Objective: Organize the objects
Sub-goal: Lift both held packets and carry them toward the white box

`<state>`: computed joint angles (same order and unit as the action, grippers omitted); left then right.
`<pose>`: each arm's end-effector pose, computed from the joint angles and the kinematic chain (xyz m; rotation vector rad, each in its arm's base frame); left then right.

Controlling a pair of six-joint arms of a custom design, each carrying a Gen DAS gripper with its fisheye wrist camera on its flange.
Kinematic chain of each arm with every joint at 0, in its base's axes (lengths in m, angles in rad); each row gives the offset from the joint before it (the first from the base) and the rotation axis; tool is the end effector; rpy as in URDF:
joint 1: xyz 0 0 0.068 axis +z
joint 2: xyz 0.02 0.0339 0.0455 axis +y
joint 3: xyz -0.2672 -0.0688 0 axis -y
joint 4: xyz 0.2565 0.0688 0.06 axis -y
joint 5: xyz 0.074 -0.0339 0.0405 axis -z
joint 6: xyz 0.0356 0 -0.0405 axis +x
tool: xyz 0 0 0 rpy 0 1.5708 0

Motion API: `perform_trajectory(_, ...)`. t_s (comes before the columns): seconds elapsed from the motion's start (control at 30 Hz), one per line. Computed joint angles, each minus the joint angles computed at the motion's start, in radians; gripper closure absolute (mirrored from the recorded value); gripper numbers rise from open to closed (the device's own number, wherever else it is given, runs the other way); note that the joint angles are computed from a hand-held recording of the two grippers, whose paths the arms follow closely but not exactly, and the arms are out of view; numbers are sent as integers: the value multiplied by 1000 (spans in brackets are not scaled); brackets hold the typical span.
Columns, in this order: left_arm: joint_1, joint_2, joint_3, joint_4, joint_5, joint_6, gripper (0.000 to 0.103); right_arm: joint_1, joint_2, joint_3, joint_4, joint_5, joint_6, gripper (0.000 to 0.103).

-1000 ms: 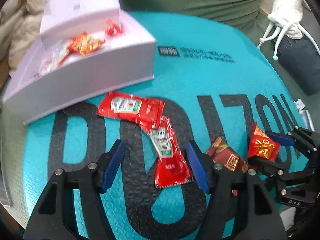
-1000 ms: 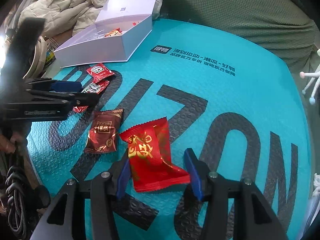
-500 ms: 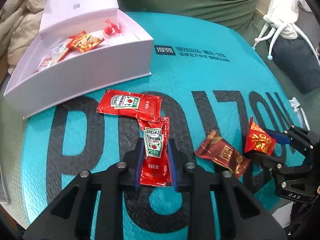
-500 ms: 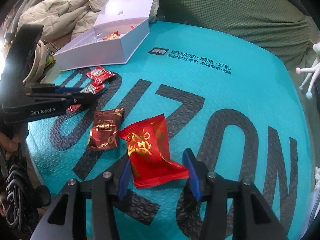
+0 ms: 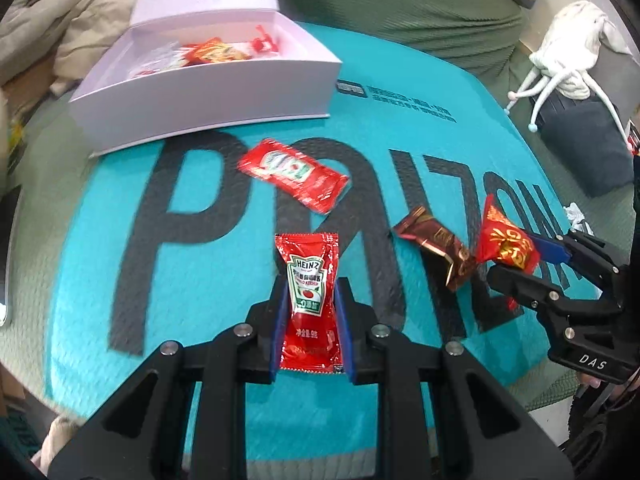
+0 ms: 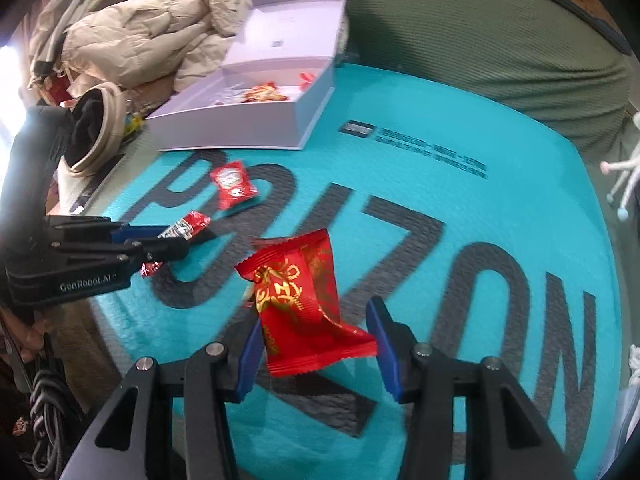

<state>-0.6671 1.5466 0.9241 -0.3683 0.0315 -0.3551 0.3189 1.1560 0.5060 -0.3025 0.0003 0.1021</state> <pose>0.2483 -0.1970 0.1881 0.4192 2.5858 -0.4183 0.2054 0.0678 0.1613 -0.2738 2.5169 0.1686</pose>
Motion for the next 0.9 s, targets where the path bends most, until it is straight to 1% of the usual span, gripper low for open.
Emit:
perform_trajectory(0.2,46,-128,-94,-21,-24,-9,82,129,68,55,20,20,25,53)
perform_trajectory(0.47,117,-254,-164,-70,-60,5,82,246,176,136,52,29,33,53)
perform_trajectory(0.7,191,-313,-190,-100,-65,53,82,316,279,204,83,20,41,53)
perform_trajectory(0.9,262,-328,-189,-120,-49,90,82,343,343,252,97,6,46,53)
